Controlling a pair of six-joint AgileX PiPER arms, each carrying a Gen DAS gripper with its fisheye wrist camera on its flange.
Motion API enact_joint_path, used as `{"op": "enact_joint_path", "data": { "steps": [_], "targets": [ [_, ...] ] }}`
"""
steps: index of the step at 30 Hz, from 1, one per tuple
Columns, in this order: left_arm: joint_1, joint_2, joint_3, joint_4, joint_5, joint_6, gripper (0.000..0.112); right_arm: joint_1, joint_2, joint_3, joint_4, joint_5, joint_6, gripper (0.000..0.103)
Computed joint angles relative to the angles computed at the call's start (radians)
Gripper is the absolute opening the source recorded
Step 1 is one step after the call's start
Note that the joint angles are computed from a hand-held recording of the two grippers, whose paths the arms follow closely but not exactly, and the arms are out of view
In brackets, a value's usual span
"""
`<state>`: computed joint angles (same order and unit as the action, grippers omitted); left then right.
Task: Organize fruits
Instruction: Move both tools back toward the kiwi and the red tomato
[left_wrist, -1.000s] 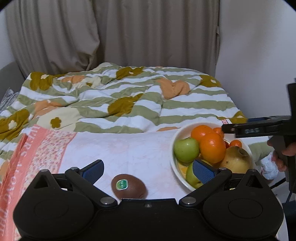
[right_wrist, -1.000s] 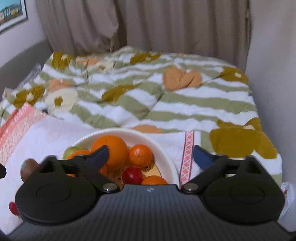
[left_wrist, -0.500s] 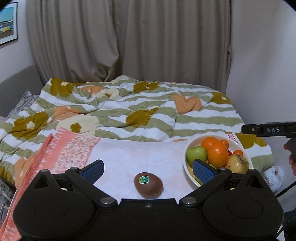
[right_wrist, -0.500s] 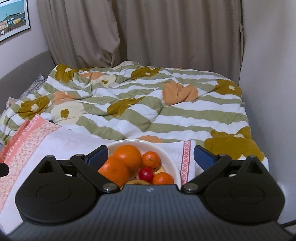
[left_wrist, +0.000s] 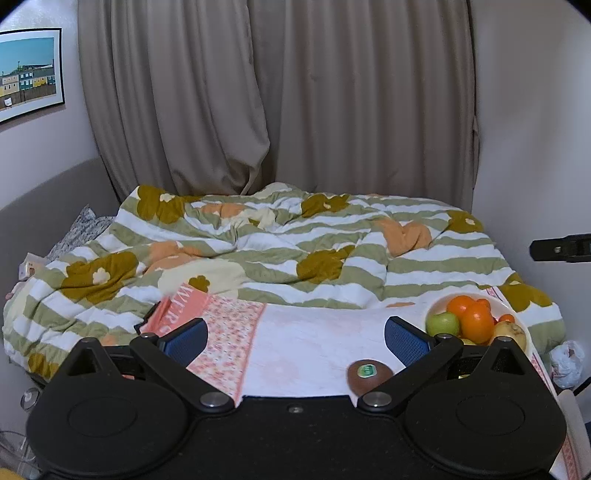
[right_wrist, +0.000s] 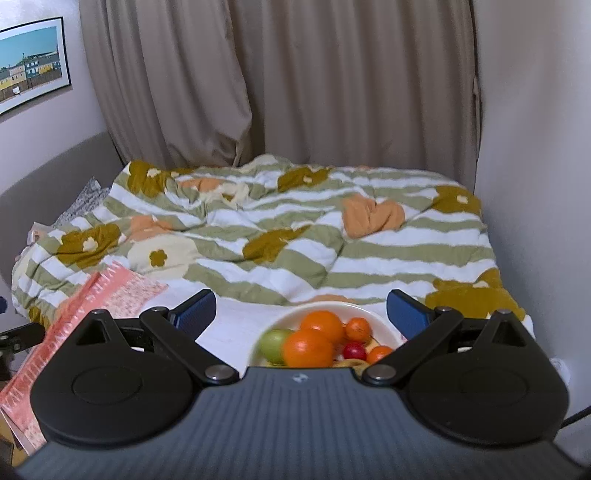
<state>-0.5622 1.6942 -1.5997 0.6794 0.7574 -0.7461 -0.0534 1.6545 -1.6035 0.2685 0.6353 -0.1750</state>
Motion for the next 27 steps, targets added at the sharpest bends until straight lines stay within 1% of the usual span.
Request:
{"op": "enact_joint_path", "data": {
  "steps": [3, 5, 7, 9, 12, 14, 15, 18, 19, 22, 25, 27],
  "targets": [
    [0.084, -0.053, 0.069, -0.103, -0.107, 0.142, 0.103, 0.115, -0.068, 0.052, -0.242, -0.03, 0.267, 0.103],
    [0.153, -0.078, 0.096, -0.246, -0.165, 0.323, 0.103, 0.202, -0.102, 0.082, -0.422, -0.03, 0.467, 0.103],
    [0.226, -0.093, 0.11, -0.421, -0.208, 0.523, 0.103, 0.293, -0.122, 0.099, -0.602, 0.006, 0.667, 0.103],
    [0.289, -0.095, 0.11, -0.601, -0.223, 0.723, 0.103, 0.397, -0.131, 0.108, -0.777, 0.071, 0.865, 0.103],
    [0.379, -0.082, 0.091, -0.854, -0.203, 1.023, 0.103, 0.531, -0.129, 0.118, -0.95, 0.181, 1.075, 0.103],
    [0.438, -0.059, 0.068, -1.019, -0.169, 1.223, 0.103, 0.609, -0.124, 0.124, -1.031, 0.257, 1.183, 0.103],
    [0.463, -0.046, 0.055, -1.081, -0.147, 1.299, 0.103, 0.644, -0.118, 0.124, -1.065, 0.294, 1.231, 0.103],
    [0.518, 0.016, -0.008, -1.212, -0.072, 1.467, 0.103, 0.736, -0.084, 0.101, -1.114, 0.417, 1.337, 0.103],
    [0.531, 0.038, -0.034, -1.234, -0.046, 1.499, 0.103, 0.756, -0.075, 0.096, -1.115, 0.442, 1.361, 0.103],
    [0.552, 0.128, -0.145, -1.262, 0.05, 1.546, 0.103, 0.793, -0.051, 0.081, -1.085, 0.493, 1.397, 0.103],
    [0.547, 0.243, -0.298, -1.215, 0.172, 1.516, 0.103, 0.814, -0.017, 0.059, -1.052, 0.531, 1.401, 0.103],
    [0.534, 0.326, -0.411, -1.178, 0.251, 1.484, 0.103, 0.823, 0.006, 0.055, -1.033, 0.542, 1.398, 0.103]
  ]
}}
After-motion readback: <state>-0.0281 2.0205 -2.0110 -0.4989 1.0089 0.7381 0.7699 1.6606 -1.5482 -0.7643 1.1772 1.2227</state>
